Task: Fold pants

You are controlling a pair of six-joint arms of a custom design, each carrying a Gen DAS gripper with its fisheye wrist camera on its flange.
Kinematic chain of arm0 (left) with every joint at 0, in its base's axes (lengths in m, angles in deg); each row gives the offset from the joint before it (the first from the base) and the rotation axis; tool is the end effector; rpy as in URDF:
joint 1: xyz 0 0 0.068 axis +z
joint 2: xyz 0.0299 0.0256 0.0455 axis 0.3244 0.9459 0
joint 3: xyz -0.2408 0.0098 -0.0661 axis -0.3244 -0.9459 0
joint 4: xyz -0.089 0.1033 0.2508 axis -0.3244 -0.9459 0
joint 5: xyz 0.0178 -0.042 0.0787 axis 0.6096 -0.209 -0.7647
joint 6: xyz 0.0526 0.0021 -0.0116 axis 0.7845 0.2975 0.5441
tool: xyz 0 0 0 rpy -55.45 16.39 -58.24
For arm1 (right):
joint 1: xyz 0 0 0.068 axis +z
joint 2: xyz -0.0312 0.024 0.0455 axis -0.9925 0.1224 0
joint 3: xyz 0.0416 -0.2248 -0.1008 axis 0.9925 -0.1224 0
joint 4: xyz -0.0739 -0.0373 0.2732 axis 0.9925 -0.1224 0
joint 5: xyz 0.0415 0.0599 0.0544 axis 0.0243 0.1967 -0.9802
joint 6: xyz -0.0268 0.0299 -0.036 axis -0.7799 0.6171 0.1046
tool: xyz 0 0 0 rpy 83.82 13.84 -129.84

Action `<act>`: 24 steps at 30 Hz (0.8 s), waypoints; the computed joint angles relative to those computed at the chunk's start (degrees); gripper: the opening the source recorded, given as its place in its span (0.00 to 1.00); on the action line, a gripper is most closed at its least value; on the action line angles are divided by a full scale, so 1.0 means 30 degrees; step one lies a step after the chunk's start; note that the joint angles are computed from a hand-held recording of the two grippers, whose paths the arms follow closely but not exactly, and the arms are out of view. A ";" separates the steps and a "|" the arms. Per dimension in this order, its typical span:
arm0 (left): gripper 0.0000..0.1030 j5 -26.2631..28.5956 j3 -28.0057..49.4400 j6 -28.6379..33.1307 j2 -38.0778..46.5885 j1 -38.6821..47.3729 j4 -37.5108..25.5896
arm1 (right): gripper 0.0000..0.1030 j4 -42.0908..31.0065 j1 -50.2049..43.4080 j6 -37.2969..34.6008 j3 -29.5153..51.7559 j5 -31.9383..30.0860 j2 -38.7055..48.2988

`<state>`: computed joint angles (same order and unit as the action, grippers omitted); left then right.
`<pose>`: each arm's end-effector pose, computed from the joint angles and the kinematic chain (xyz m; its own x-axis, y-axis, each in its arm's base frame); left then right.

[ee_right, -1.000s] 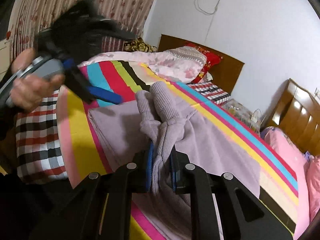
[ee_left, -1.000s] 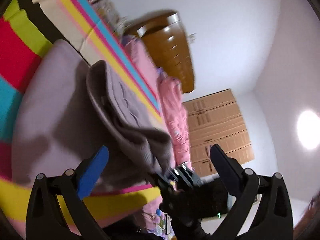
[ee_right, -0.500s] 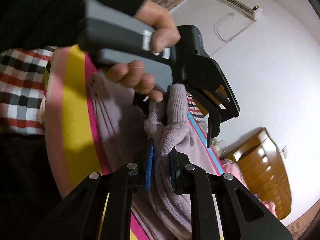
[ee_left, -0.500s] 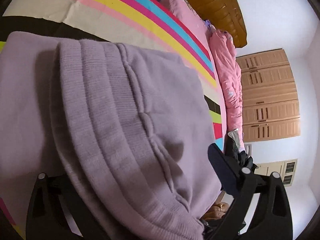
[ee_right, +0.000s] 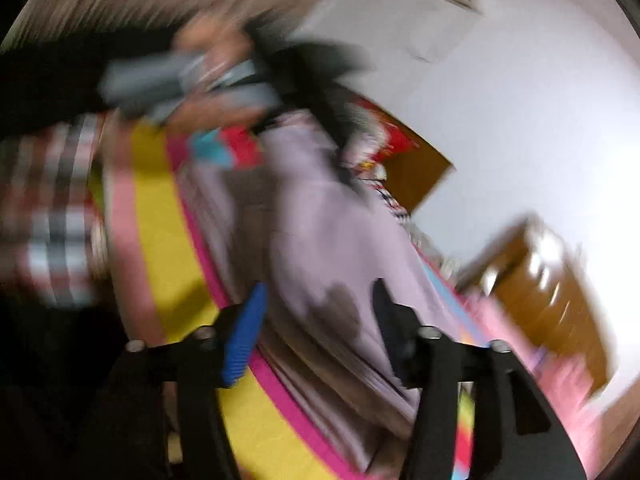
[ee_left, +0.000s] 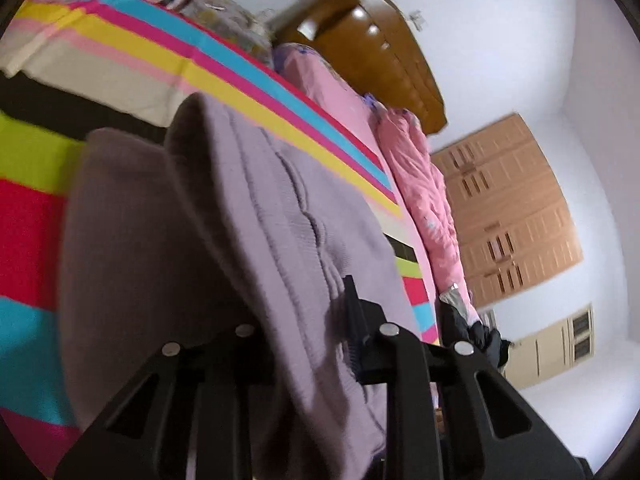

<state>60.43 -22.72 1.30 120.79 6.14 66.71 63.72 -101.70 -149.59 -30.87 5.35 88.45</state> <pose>0.3959 -0.1071 0.1512 -0.8100 -0.4533 -0.3720 -0.0103 0.6453 -0.7639 0.2389 -0.0510 0.1686 0.0196 -0.5790 -0.8151 -0.7452 0.5350 -0.3980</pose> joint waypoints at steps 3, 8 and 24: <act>0.23 0.0228 -0.0584 0.0284 0.0065 0.0079 -0.0074 | 0.80 -0.1317 -0.3323 0.2680 0.2664 -0.1277 0.3434; 0.23 0.0144 -0.0985 -0.0449 0.0288 -0.0018 0.1075 | 0.84 -0.0637 -0.3645 0.3465 0.3308 0.2307 0.5964; 0.22 -0.1984 0.0644 0.1706 -0.3390 -0.0738 -0.2519 | 0.81 0.8533 0.0086 0.8411 0.1238 0.9393 0.7410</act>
